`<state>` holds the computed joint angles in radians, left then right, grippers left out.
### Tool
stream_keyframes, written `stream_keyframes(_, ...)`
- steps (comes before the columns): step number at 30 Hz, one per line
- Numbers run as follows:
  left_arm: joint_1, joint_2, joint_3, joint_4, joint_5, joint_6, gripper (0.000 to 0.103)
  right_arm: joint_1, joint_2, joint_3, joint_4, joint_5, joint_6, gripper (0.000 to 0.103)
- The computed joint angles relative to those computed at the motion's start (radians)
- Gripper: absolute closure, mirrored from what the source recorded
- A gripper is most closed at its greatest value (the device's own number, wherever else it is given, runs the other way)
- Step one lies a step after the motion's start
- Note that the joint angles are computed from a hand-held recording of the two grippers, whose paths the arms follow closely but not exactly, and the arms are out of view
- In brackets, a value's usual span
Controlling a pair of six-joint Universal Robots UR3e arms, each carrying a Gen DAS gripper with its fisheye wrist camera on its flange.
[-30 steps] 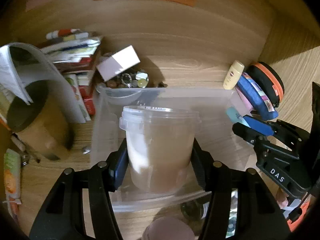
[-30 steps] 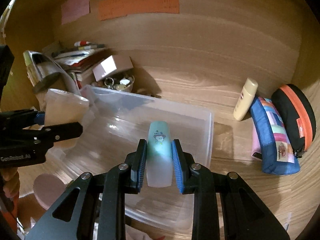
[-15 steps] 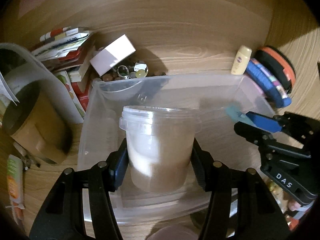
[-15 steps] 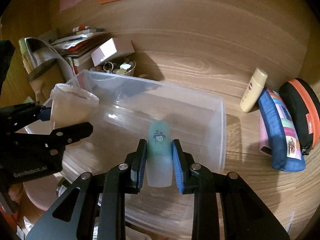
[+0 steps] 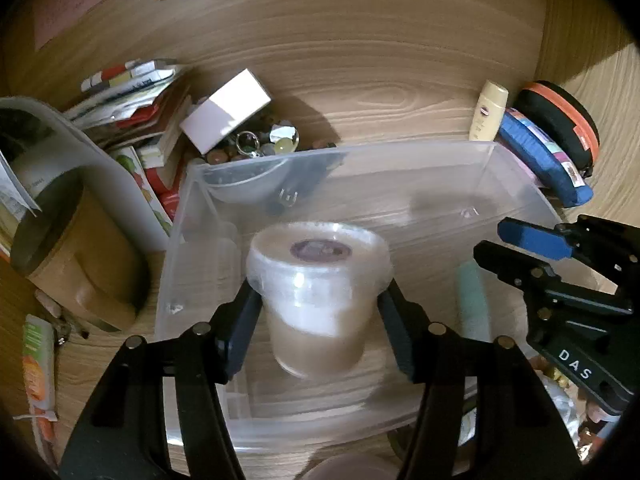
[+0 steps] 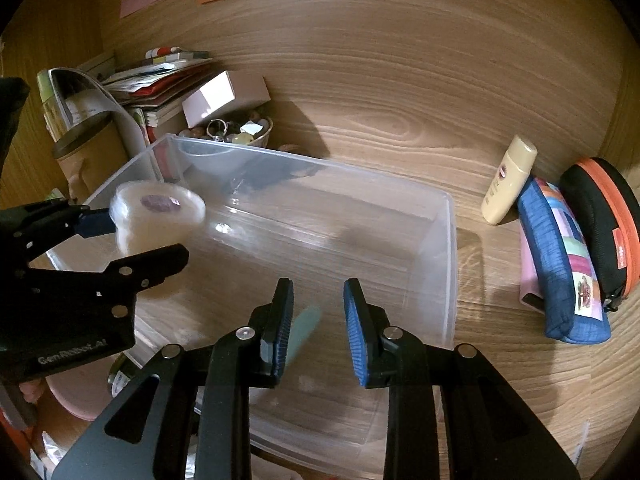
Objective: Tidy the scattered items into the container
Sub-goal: 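Release the white tub into the clear box while the right tool drops the tube in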
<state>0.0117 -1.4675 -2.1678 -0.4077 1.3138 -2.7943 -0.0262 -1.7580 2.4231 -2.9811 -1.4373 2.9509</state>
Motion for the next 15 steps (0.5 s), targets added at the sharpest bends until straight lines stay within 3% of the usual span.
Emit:
stream_keyframes(3,0.013,0.007,-0.001,-0.010,-0.018,0.003,0.044,0.007,-0.006,0.009,-0.024,-0.011,0.003,0.056)
stream_keyframes(7,0.036,0.033,-0.010,-0.030,-0.058,0.007,0.043,0.020,-0.020,0.026,-0.065,-0.016,0.001,0.051)
stream_keyframes(9,0.040,0.053,-0.017,-0.030,-0.065,0.013,0.043,0.030,-0.018,0.030,-0.089,-0.034,0.006,0.041)
stream_keyframes(15,0.065,0.140,-0.039,-0.046,-0.084,0.015,0.032,0.002,-0.054,0.048,-0.097,-0.010,0.001,0.038)
